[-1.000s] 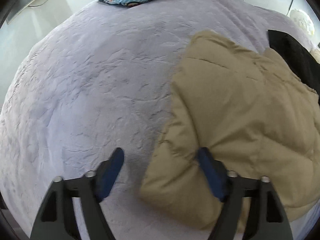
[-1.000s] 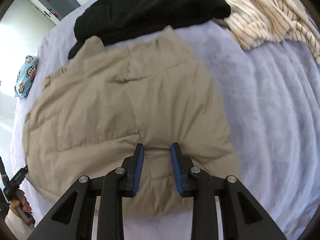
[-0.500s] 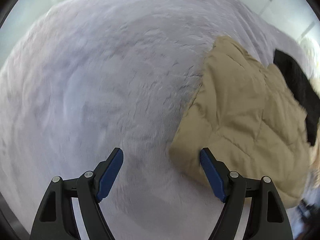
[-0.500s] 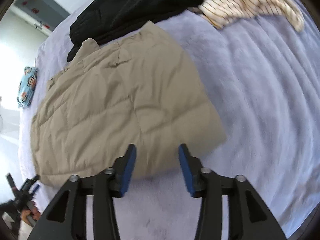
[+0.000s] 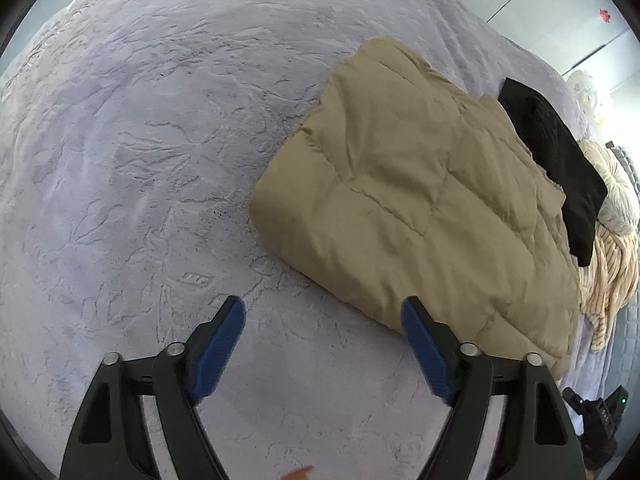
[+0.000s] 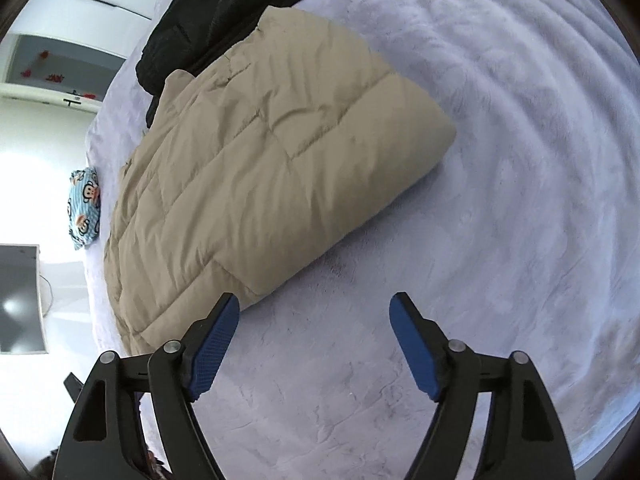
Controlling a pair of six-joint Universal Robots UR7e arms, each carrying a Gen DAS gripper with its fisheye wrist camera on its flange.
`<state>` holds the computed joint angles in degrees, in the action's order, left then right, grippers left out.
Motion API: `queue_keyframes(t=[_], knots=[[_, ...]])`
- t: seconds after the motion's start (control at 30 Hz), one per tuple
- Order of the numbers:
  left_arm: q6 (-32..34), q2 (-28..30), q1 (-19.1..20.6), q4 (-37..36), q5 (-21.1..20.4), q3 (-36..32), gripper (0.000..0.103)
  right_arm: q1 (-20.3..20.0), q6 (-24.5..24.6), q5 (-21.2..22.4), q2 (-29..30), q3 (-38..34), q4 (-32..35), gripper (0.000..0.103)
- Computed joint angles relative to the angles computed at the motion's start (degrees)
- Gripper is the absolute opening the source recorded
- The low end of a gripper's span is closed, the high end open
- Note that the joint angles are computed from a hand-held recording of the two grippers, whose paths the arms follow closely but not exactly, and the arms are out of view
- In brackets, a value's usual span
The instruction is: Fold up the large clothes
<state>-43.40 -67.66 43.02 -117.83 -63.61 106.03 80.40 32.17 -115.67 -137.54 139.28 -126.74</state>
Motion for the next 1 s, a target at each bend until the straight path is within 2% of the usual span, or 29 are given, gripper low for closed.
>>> queue_keyframes(t=[0.1, 0.27, 0.3, 0.37, 0.43, 0.57, 0.67, 0.77, 0.87, 0.9, 0.97, 1.0], knots=[[0.1, 0.73, 0.05, 0.71, 0.53, -0.41, 0.103, -1.72, -0.39, 1.98, -0.89, 0.56, -0.74, 0.082], [-0.2, 1.51, 1.15, -3.32, -3.85, -0.18, 0.103, -6.19, -3.59, 7.55, -1.52, 1.65, -4.81, 0.087], [-0.52, 1.81, 1.41, -3.62, -4.26, -0.37, 0.103, -8.13, -4.77, 10.09, -1.96, 2.14, -6.03, 0.088], [-1.02, 2.85, 2.09, -4.36, -4.65, -0.58, 0.103, -12.95, -6.87, 16.21, -3.35, 3.33, -7.93, 0.103], [-1.24, 3.49, 3.03, -6.42, -5.58, -0.26, 0.102, -18.79, -8.18, 23.05, -4.99, 4.5, -8.81, 0.103], [-1.85, 4.7, 6.12, -13.32, -11.58, 0.59, 0.102, -30.56, -11.33, 37.63, -7.57, 6.24, -7.5, 0.103], [-0.71, 6.58, 7.54, -19.98, -15.53, 0.3, 0.102, -33.37, -11.87, 42.21, -5.48, 6.61, -9.65, 0.103], [-0.23, 9.21, 8.15, -21.21, -15.41, -2.05, 0.102, -34.89, -11.57, 46.44, -1.87, 6.89, -14.54, 0.103], [-1.11, 11.42, 9.01, -21.3, -14.98, -4.1, 0.102, -37.0, -9.3, 50.8, 1.63, 7.29, -19.93, 0.103], [-1.38, 11.95, 9.22, -21.88, -14.93, -4.46, 0.099, -37.6, -8.63, 51.8, 2.2, 7.41, -20.88, 0.103], [-1.38, 12.56, 8.99, -22.46, -13.7, -4.98, 0.076, -39.26, -6.98, 54.13, 2.74, 8.01, -22.47, 0.103], [-0.7, 12.32, 9.15, -22.96, -13.94, -4.85, 0.047, -39.95, -5.85, 54.71, 2.54, 8.3, -22.59, 0.103]])
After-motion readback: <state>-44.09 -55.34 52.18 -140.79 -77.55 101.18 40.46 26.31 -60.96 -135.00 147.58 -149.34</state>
